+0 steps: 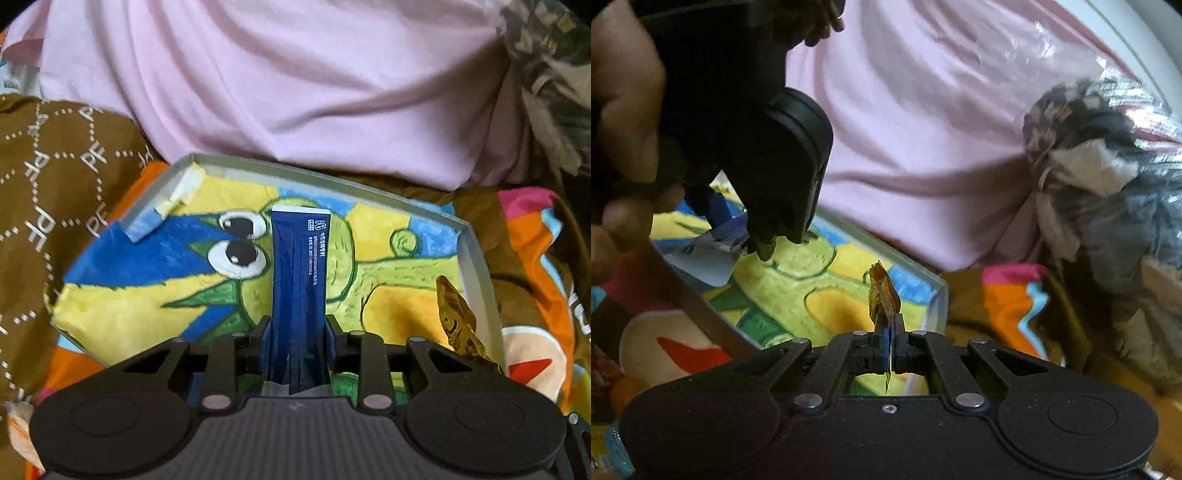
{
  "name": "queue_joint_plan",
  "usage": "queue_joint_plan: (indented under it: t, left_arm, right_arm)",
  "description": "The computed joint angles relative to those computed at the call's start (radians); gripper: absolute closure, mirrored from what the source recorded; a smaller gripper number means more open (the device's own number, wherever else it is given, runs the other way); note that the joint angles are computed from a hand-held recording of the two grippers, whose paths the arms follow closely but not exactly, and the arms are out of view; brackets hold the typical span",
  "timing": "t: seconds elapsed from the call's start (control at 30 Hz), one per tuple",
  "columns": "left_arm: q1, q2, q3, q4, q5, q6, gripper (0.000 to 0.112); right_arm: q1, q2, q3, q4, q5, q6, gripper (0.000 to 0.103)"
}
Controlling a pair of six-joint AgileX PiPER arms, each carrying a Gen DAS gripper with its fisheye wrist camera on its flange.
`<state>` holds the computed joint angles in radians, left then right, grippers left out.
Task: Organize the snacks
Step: 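Carry both packets into the grey tray and open both tools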
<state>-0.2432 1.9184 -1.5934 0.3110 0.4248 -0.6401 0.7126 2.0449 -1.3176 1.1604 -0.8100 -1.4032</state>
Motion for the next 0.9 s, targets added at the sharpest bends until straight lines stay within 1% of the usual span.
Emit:
queue_joint_plan:
  t: [0.13, 0.2, 0.3, 0.37, 0.43, 0.53, 0.57, 0.6, 0.67, 0.7, 0.73, 0.77, 0.8, 0.83, 0.87, 0.9]
  left_arm:
    - [-0.001, 0.023, 0.009, 0.047, -0.003, -0.03, 0.08]
    - [0.004, 0.027, 0.018, 0.054, -0.018, -0.046, 0.08]
    - [0.0, 0.033, 0.008, 0.081, -0.01, -0.064, 0.079]
    - [-0.002, 0.036, 0.001, 0.09, -0.001, -0.07, 0.079]
    - [-0.004, 0.037, 0.0, 0.095, 0.005, -0.073, 0.078]
    - [-0.001, 0.043, -0.006, 0.082, 0.013, -0.062, 0.076]
    - [0.0, 0.042, -0.004, 0.077, 0.014, -0.061, 0.075]
    - [0.001, 0.043, -0.006, 0.067, 0.017, -0.054, 0.072]
    - [0.003, 0.042, -0.006, 0.052, 0.018, -0.04, 0.066]
    - [0.003, 0.041, -0.004, 0.054, 0.017, -0.042, 0.06]
    - [0.003, 0.036, 0.003, 0.062, 0.011, -0.048, 0.054]
    - [0.003, 0.031, 0.01, 0.074, 0.004, -0.055, 0.052]
    - [0.002, 0.028, 0.012, 0.078, 0.003, -0.055, 0.046]
    - [0.002, 0.025, 0.013, 0.082, 0.003, -0.055, 0.041]
    - [0.002, 0.019, 0.018, 0.092, 0.0, -0.061, 0.039]
    - [0.002, 0.012, 0.024, 0.107, -0.003, -0.074, 0.034]
  right_arm:
    - [-0.007, 0.002, -0.036, 0.058, 0.052, -0.051, 0.103]
    - [-0.01, 0.0, -0.045, 0.077, 0.071, -0.066, 0.101]
    - [-0.016, -0.005, -0.05, 0.094, 0.104, -0.068, 0.095]
    - [-0.019, -0.008, -0.054, 0.112, 0.121, -0.076, 0.093]
    - [-0.024, -0.01, -0.062, 0.137, 0.146, -0.09, 0.087]
    - [-0.032, -0.013, -0.071, 0.172, 0.178, -0.1, 0.081]
    - [-0.038, -0.018, -0.075, 0.198, 0.2, -0.108, 0.078]
    - [-0.046, -0.023, -0.079, 0.225, 0.225, -0.115, 0.071]
    - [-0.062, -0.034, -0.092, 0.291, 0.27, -0.128, 0.065]
    - [-0.07, -0.038, -0.101, 0.328, 0.29, -0.146, 0.06]
    - [-0.081, -0.045, -0.108, 0.369, 0.314, -0.16, 0.051]
    - [-0.093, -0.053, -0.111, 0.408, 0.341, -0.164, 0.046]
    - [-0.103, -0.061, -0.109, 0.436, 0.366, -0.16, 0.036]
    - [-0.113, -0.068, -0.108, 0.46, 0.391, -0.158, 0.031]
    - [-0.121, -0.073, -0.106, 0.476, 0.412, -0.151, 0.03]
    - [-0.125, -0.073, -0.111, 0.495, 0.422, -0.158, 0.028]
